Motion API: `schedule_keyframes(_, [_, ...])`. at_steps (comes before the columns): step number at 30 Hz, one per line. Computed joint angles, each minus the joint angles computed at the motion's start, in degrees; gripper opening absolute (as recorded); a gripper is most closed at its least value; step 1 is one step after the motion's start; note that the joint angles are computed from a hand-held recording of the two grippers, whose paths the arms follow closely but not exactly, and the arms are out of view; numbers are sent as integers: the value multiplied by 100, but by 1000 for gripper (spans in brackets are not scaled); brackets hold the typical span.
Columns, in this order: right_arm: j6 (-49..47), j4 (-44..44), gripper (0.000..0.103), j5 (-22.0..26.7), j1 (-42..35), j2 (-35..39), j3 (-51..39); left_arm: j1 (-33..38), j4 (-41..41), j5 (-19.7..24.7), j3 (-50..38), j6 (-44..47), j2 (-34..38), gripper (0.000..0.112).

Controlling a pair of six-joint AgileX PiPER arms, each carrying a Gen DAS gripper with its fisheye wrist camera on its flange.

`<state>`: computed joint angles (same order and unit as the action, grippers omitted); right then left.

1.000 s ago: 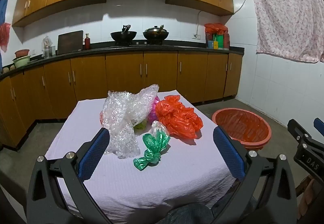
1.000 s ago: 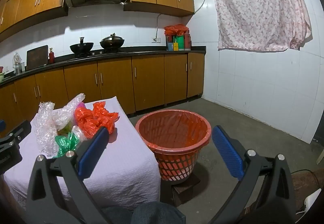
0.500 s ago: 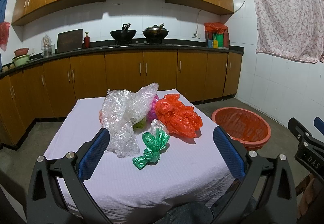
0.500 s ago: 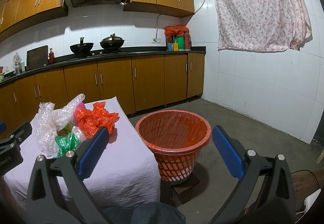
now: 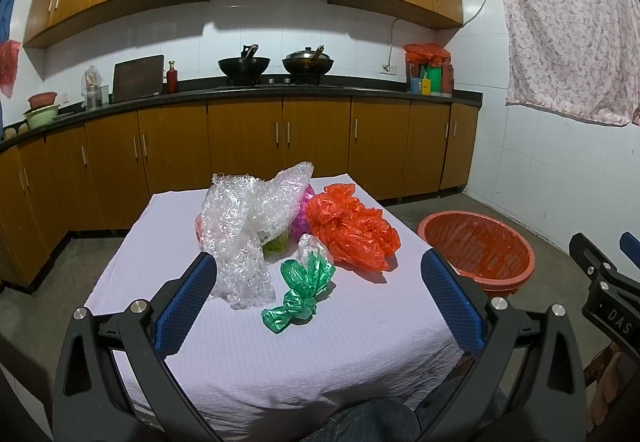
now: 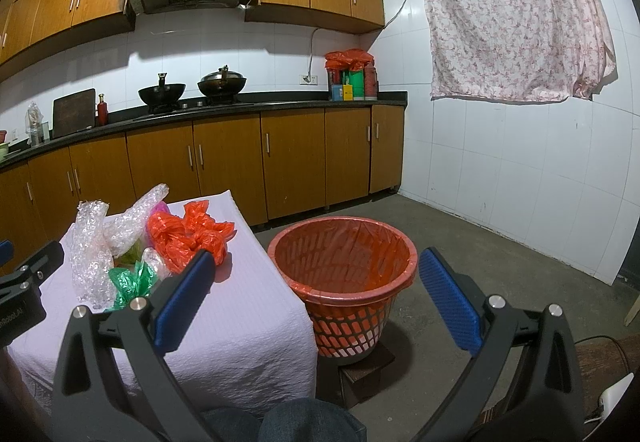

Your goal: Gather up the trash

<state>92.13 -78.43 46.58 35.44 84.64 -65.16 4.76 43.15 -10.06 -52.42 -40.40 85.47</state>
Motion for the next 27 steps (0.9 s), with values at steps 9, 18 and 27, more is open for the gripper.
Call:
schedule_keyframes(9, [3, -4, 99, -2, -1, 5, 0, 3, 96, 10, -8, -103, 1, 101])
schedule_keyframes(18, [6, -7, 99, -7, -6, 9, 2, 4, 145, 14, -6, -156, -3, 101])
schedule_keyframes(27, [21, -18, 99, -14, -11, 12, 14, 7, 241, 21, -14, -261, -1, 101])
